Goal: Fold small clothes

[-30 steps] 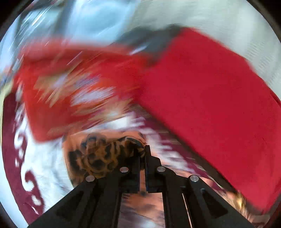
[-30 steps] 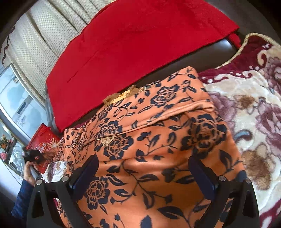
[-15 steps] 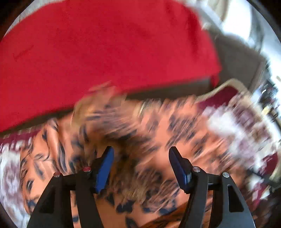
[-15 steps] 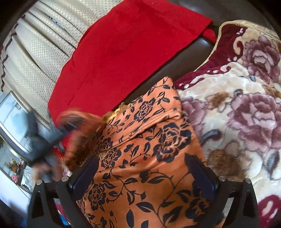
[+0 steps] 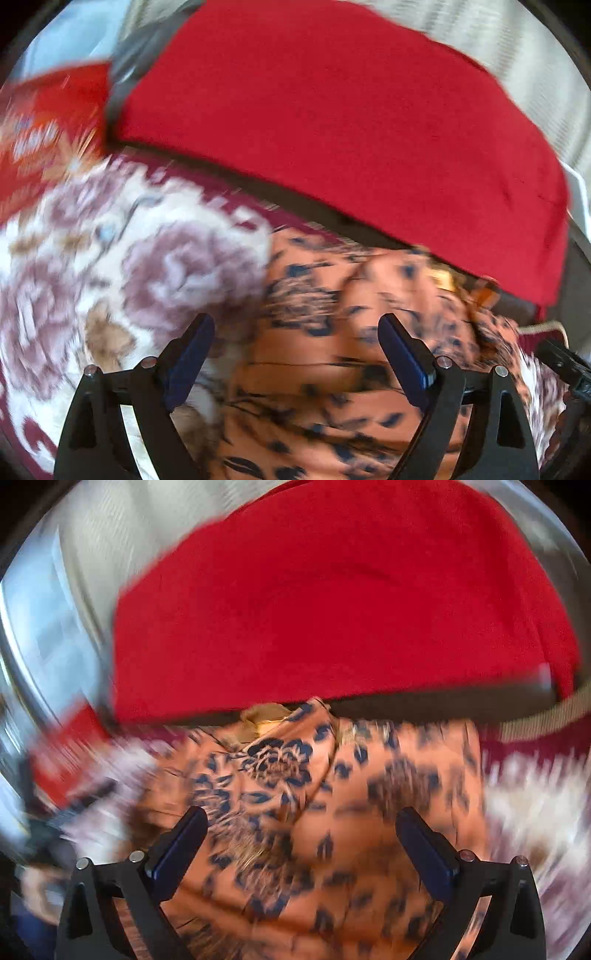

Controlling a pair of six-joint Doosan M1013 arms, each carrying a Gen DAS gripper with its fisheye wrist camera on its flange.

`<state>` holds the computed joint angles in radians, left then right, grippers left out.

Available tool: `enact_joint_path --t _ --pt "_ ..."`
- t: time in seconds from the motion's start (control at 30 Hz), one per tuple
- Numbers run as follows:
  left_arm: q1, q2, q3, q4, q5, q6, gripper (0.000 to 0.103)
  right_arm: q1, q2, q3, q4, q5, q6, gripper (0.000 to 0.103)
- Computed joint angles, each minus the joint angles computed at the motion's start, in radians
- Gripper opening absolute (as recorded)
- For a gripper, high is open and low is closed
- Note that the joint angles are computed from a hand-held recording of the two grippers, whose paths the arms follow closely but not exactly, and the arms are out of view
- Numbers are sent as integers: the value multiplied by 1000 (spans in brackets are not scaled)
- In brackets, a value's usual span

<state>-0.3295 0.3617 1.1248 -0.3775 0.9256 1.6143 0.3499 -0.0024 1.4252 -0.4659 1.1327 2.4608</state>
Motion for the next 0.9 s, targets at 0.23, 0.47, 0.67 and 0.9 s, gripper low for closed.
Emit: enact_joint_path --t 0.23,0.47,0.67,0.9 --pt "0 44 -17 35 88 -12 90 -42 241 -195 83 252 -141 91" --pt "-5 29 15 41 39 16 90 -80 -65 121 -15 -118 465 10" --pt "-9 26 22 44 29 44 91 -175 -239 384 156 -442 627 87" --pt "-11 21 35 40 15 62 93 -260 -187 329 409 -489 371 90"
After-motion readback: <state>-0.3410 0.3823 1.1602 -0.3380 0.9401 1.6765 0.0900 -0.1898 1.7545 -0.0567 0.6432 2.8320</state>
